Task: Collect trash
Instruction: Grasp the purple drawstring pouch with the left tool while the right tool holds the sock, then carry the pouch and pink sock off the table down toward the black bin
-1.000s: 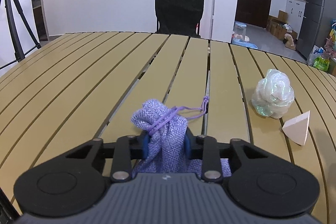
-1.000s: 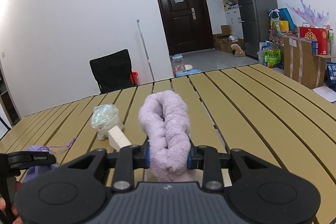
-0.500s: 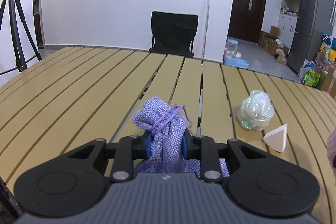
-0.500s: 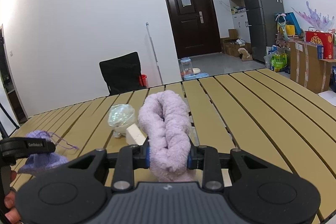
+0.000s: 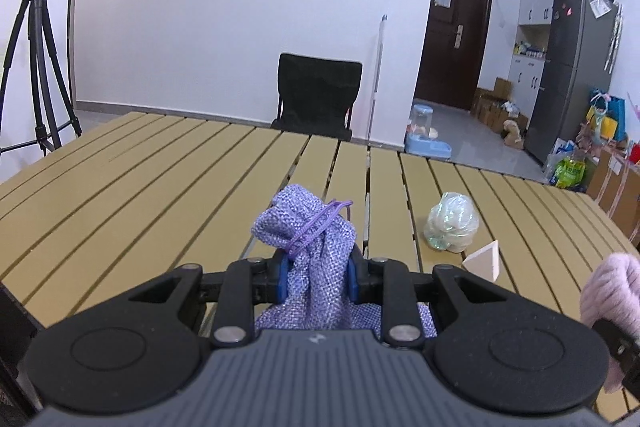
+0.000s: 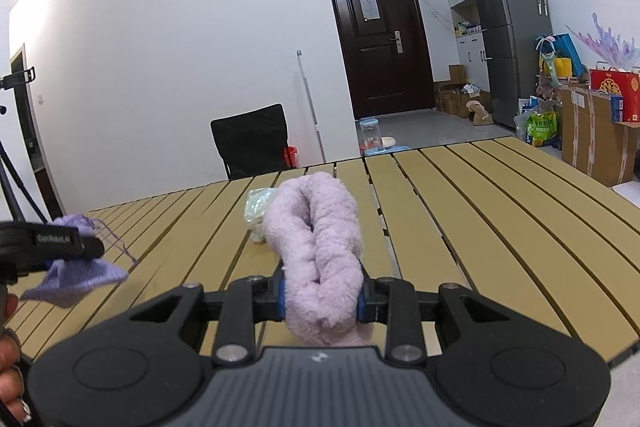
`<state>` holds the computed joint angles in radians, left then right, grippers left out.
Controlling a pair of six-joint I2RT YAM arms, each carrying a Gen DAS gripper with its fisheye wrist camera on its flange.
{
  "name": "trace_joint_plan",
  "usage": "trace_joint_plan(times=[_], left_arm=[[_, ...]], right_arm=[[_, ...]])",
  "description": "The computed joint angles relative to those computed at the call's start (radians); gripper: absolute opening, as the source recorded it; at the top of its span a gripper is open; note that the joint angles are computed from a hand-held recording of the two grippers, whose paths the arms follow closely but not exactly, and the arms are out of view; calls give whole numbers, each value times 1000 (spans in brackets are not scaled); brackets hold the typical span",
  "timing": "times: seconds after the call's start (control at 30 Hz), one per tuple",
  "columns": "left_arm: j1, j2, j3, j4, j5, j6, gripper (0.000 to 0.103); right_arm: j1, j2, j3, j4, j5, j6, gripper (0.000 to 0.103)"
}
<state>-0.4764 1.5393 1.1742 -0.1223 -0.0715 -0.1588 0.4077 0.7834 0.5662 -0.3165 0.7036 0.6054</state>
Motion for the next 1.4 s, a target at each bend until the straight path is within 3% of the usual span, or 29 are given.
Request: trace_joint_plan(times=[0.23,0.53,0.67,0.87,1.03,1.4], left_arm=[[25,-149,-123,13,58,5,26],[73,-299,-240,-11,143,12,26],[102,-347,-281,-19,183,13,26],[138,-431,-354,-35,215,32,26],[171,-507,-421,-58,251,57,26],[227,-669,-535,-150,284,138,26]], right_arm=[[188,-62,-12,-126,158,131,28],[366,-93,-2,-282,281,293,28],[487,-67,12,-405,356,458,28],[592,-15,22,-534,386,645,28],[728,101,45,-694,408,917,28],[981,360,89,-937,341,1409,28]])
